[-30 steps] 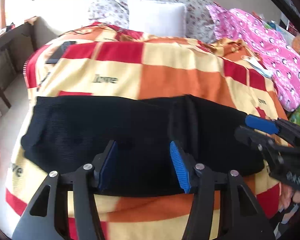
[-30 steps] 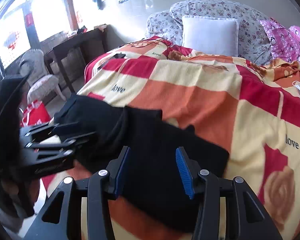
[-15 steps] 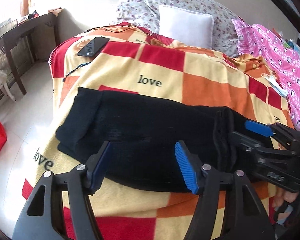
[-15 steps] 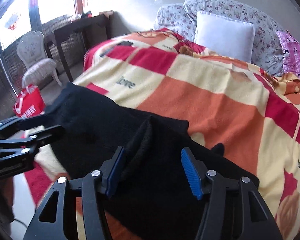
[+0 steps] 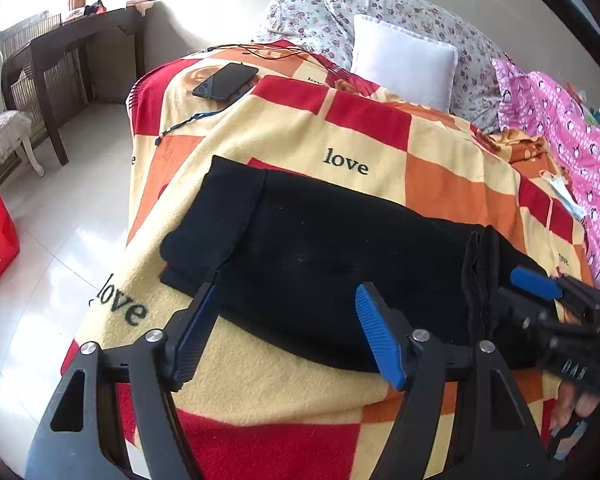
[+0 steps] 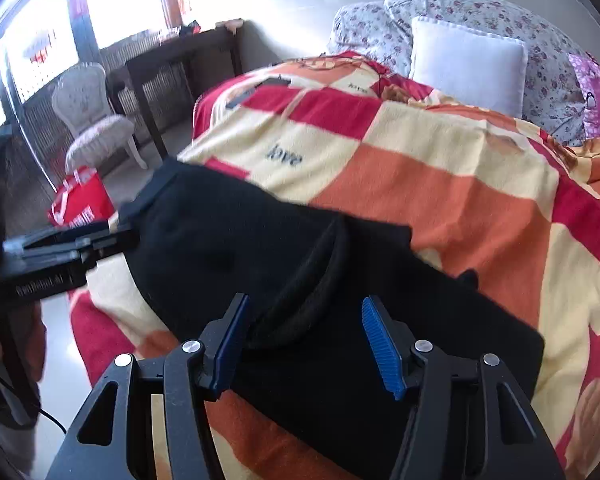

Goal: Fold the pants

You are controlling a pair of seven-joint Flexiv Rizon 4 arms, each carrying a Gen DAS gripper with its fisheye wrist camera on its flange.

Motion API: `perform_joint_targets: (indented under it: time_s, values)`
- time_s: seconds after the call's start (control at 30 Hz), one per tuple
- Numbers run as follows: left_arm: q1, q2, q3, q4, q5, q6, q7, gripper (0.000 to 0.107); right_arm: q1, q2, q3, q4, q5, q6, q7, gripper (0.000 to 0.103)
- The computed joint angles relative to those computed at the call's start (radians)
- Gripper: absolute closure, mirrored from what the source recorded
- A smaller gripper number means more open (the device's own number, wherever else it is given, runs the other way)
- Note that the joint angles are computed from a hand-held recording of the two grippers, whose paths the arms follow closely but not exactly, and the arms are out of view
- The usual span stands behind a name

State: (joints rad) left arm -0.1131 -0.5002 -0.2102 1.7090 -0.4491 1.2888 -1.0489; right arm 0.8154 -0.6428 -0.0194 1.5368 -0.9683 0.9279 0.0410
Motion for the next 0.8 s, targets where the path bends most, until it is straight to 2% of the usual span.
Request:
perform_joint_targets:
  time_s: [0.27, 0.37, 0.6, 0.67, 0.8]
  values:
    - [-0.001, -0.007, 0.034, 0.001, 0.033, 0.013, -0.039, 0.035, -0.016, -0.028, 0.003, -0.046, 0.041, -0.082, -0.047, 0.049]
    - [0.007, -0.011, 0.040, -0.005, 0.037, 0.007, -0.056, 0.035, -0.010, -0.030, -0.005, -0.052, 0.039, -0.078, -0.041, 0.047]
    - [0.024, -0.023, 0.041, -0.013, 0.040, 0.008, -0.077, 0.035, -0.005, -0.002, -0.002, -0.026, -0.005, -0.027, -0.020, 0.048]
    - [0.026, -0.028, 0.042, -0.016, 0.040, 0.005, -0.084, 0.034, -0.018, -0.019, 0.016, -0.038, 0.021, 0.002, -0.053, 0.050]
    - [0.036, -0.033, 0.034, -0.019, 0.033, -0.008, -0.088, 0.034, -0.015, -0.074, 0.025, -0.093, 0.101, -0.010, -0.135, 0.049]
